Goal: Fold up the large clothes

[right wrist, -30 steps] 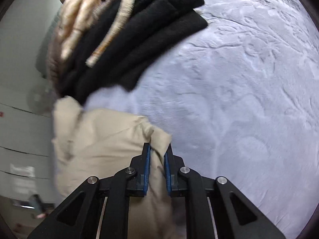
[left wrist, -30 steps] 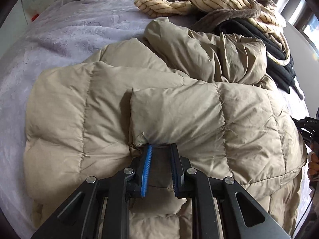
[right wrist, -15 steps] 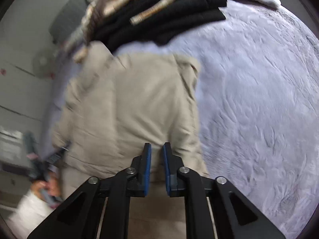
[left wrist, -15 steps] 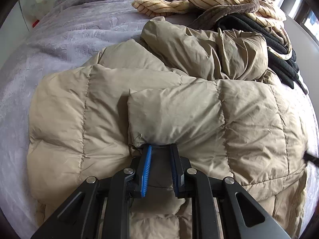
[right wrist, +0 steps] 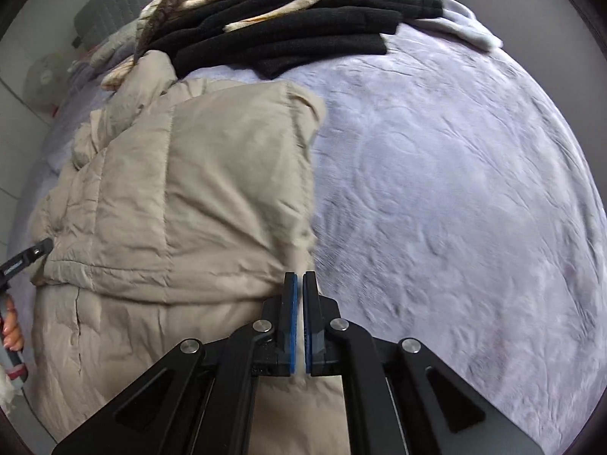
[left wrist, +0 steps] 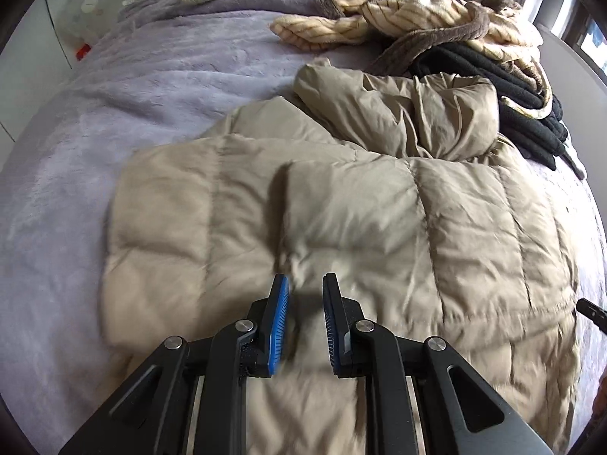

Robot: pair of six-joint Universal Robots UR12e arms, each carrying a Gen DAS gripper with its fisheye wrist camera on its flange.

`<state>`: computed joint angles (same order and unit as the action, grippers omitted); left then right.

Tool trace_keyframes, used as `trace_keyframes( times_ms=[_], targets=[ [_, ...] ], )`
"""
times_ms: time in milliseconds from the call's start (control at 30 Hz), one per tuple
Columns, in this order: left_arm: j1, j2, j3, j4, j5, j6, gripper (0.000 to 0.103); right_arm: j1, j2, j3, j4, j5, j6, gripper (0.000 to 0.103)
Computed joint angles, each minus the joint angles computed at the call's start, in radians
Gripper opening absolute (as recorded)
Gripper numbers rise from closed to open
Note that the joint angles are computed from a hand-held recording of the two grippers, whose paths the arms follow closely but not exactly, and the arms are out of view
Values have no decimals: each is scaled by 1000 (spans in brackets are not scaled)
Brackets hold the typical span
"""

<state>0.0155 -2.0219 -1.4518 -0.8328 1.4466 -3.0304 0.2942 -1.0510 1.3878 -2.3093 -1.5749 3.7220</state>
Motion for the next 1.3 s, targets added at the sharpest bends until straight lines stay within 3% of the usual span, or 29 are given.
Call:
trace_keyframes(
  times_ms=[267, 467, 600, 667, 733, 767, 800, 833, 900, 1100, 1167, 1200, 1233, 1300],
  targets=[
    [9, 100, -102, -54, 20, 3, 20, 1, -75, 90, -42, 106, 56, 3],
    [-10, 178, -196, -61, 83, -31, 20, 5, -96, 119, -36, 191, 46, 4],
    [-1, 215, -237, -85, 58, -71, 20, 12, -107, 135, -23, 221, 30, 4],
    [2, 227, -252, -105, 60, -74, 21, 17, -113, 144, -22, 229, 32, 6],
    [9, 243, -273, -108, 57, -69, 21, 26, -119, 154, -24, 227, 34, 17],
    [12, 251, -282, -109, 54, -65, 28, 31, -118, 153, -24, 221, 39, 21],
    [15, 257, -290, -112, 52, -62, 74, 36, -120, 158, -28, 214, 47, 27],
    [18, 263, -299, -108, 56, -65, 98, 41, -122, 161, -30, 211, 54, 29],
    [27, 288, -338, -45, 70, -64, 102, 55, -129, 169, -36, 201, 76, 29],
    [58, 333, -375, -71, 57, -9, 102, 102, -135, 165, -20, 175, 113, 30],
    [66, 351, -387, -81, 68, 9, 102, 117, -141, 164, -26, 166, 124, 39],
    [72, 362, -394, -88, 67, 23, 102, 125, -145, 165, -35, 153, 135, 55],
    [75, 369, -398, -92, 67, 29, 102, 132, -149, 169, -47, 147, 147, 79],
    [86, 386, -411, -103, 66, 44, 102, 141, -160, 184, -90, 146, 183, 95]
  ],
)
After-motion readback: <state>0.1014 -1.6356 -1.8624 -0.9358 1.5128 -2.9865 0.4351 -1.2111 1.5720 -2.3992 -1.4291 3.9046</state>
